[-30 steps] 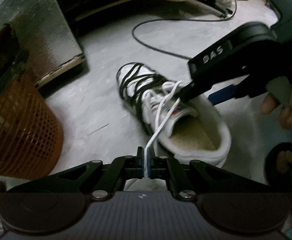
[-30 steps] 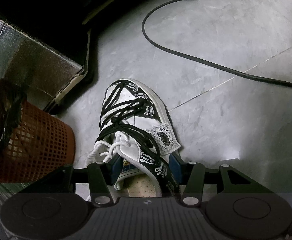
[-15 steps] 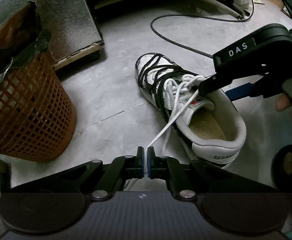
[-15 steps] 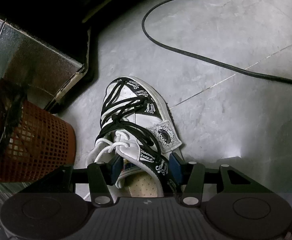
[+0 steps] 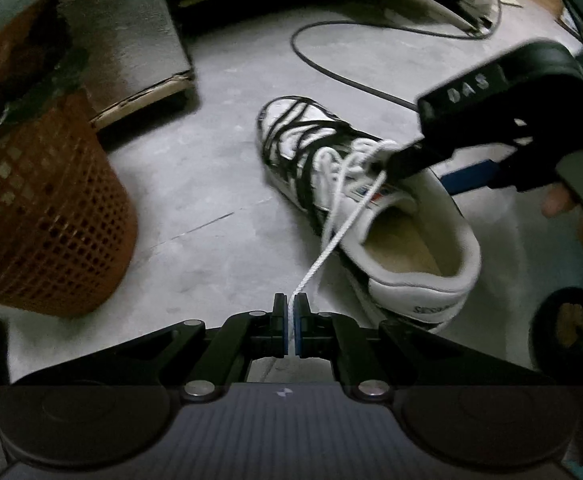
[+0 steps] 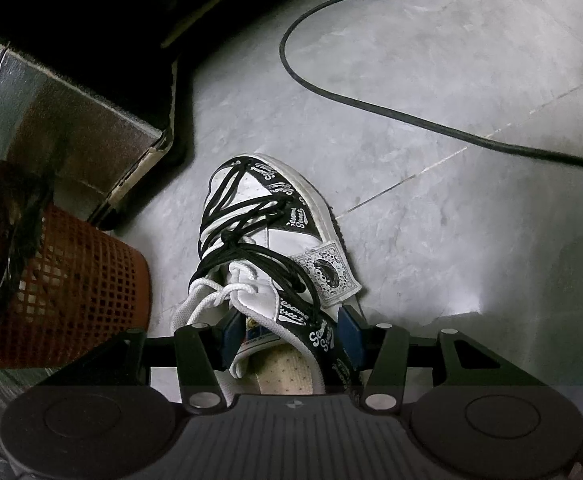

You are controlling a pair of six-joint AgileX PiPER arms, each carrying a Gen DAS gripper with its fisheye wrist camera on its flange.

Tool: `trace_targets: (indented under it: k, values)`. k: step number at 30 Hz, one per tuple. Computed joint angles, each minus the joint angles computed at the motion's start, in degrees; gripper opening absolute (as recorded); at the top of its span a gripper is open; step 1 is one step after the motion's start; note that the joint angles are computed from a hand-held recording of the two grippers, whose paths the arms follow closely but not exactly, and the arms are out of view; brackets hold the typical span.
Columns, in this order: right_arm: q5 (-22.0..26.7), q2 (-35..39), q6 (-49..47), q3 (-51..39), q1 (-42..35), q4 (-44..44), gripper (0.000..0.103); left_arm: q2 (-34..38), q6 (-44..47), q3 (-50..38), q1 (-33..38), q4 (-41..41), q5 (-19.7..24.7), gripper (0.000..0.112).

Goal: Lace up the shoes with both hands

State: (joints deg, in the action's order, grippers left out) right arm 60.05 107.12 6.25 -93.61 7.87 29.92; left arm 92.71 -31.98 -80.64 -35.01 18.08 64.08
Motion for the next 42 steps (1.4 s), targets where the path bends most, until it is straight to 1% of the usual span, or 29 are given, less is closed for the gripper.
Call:
trace_targets:
  k: [3, 6, 8, 14, 16, 20, 24, 28, 30, 35, 37, 40, 42]
  values:
    - [-0.17, -0.04, -0.10, 0.47, -0.37, 0.85, 0.054, 0.45, 1.00, -0.34, -0.41, -0.49, -0.22, 0.004]
    - [-0.27, -0.04, 0.05, 0.53, -0.45, 1.00, 0.054, 0.07, 2.26, -0.10, -0.09, -2.29, -1.77, 0.004]
    - [-0.43, -0.07, 0.20, 0.66, -0.55, 1.18, 0.054, 0.30, 2.83, -0.48, -0.66, -2.55, -1.83, 0.004]
    - [-1.45, -0.53, 1.12, 2.16, -1.49, 2.99, 0.055, 0.75, 8.40, -0.88, -1.27, -6.97, -3.12, 0.004]
    - [-1.61, -0.60, 1.20, 2.23, -1.46, 2.93, 0.055, 0.69, 10.54, -0.68, -1.19, -8.80, -4.21, 0.004]
    - [-1.77, -0.87, 0.50, 2.38, -1.54, 2.89, 0.055, 0.54, 10.82, -0.67, -1.28, -9.74, -5.31, 0.004]
    - [-1.99, -0.98, 0.30, 2.41, -1.84, 3.38, 0.055, -0.85, 10.76, -0.69, -0.57, -10.41, -8.11, 0.004]
    - [-2.02, -0.89, 0.35, 2.51, -2.10, 3.95, 0.055, -2.85, 9.51, -0.48, 0.89, -12.02, -12.60, 0.004]
    - [-1.91, -0.90, 0.40, 2.59, -2.35, 4.50, 0.055, -3.13, 9.23, -0.77, 1.18, -12.18, -13.27, 0.004]
    - [-1.17, -1.12, 0.36, 2.39, -3.14, 5.73, 0.055, -3.28, 9.26, -1.27, 1.11, -12.98, -13.76, 0.004]
    - [-2.28, -1.88, -0.39, 3.36, -3.91, 8.03, 0.055, -3.34, 11.59, -1.49, 1.46, -14.81, -14.11, 0.004]
    - [-4.54, -2.68, -0.08, 4.11, -5.36, 11.72, 0.055, -1.93, 17.02, -3.79, -1.18, -15.34, -12.43, 0.004]
    - [-4.75, -2.27, 0.92, 2.85, -5.79, 11.49, 0.055, -0.66, 18.95, -4.91, -2.46, -16.52, -12.52, 0.004]
